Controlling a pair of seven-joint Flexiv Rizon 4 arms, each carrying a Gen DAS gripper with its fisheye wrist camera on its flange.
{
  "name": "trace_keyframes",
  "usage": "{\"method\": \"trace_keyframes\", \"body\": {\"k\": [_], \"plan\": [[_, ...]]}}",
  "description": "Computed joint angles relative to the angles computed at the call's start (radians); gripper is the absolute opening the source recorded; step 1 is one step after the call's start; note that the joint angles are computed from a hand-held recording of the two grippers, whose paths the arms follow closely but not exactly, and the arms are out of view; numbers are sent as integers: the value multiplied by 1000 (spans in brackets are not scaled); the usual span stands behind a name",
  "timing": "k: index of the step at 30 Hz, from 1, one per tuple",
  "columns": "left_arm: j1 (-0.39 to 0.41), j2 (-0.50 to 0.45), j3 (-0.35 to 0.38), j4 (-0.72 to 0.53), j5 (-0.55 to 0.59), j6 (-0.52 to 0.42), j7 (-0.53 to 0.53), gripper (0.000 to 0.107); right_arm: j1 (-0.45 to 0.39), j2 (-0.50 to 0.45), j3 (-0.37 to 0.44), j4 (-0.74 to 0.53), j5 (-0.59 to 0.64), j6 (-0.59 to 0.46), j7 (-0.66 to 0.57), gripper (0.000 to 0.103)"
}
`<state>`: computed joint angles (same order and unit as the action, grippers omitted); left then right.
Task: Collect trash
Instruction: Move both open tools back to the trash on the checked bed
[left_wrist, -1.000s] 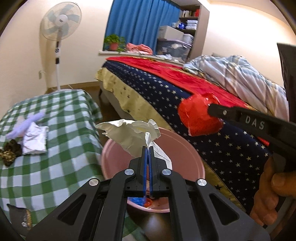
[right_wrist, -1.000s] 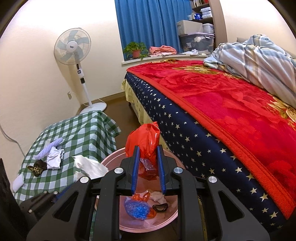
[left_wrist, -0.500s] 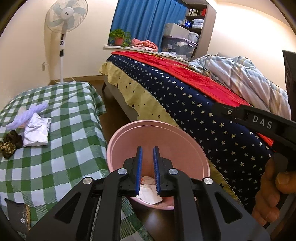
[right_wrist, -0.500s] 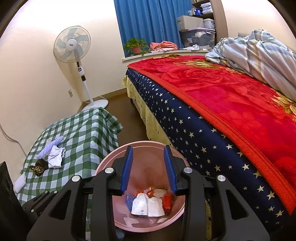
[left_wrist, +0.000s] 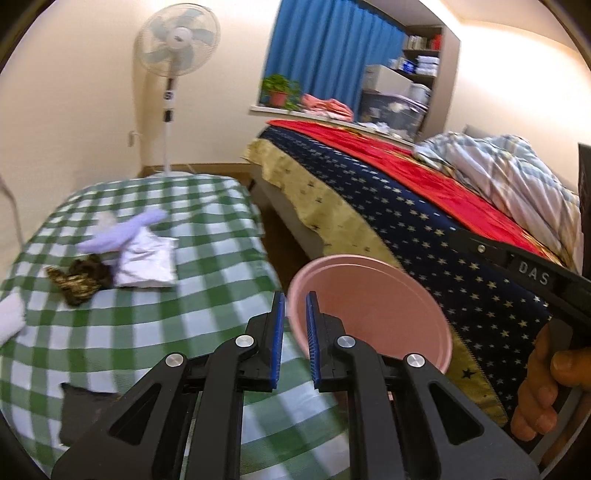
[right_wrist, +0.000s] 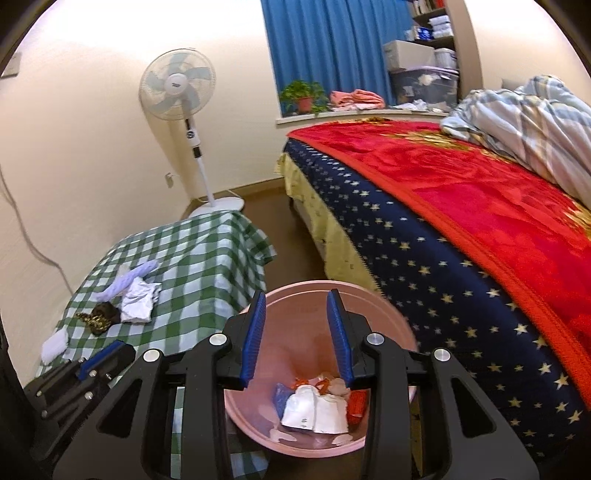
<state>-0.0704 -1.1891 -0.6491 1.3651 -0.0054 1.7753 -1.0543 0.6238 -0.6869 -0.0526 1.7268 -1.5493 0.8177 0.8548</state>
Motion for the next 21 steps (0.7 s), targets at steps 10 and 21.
{"method": "trace_keyframes", "body": {"k": [10, 21], "plan": [[-69, 58, 237, 4, -99, 87, -172, 12, 5, -106, -37, -157, -66, 127, -6, 34], [-187, 58, 497, -51, -235, 92, -306, 12, 20, -282, -131, -425, -26, 316, -7, 34]]}}
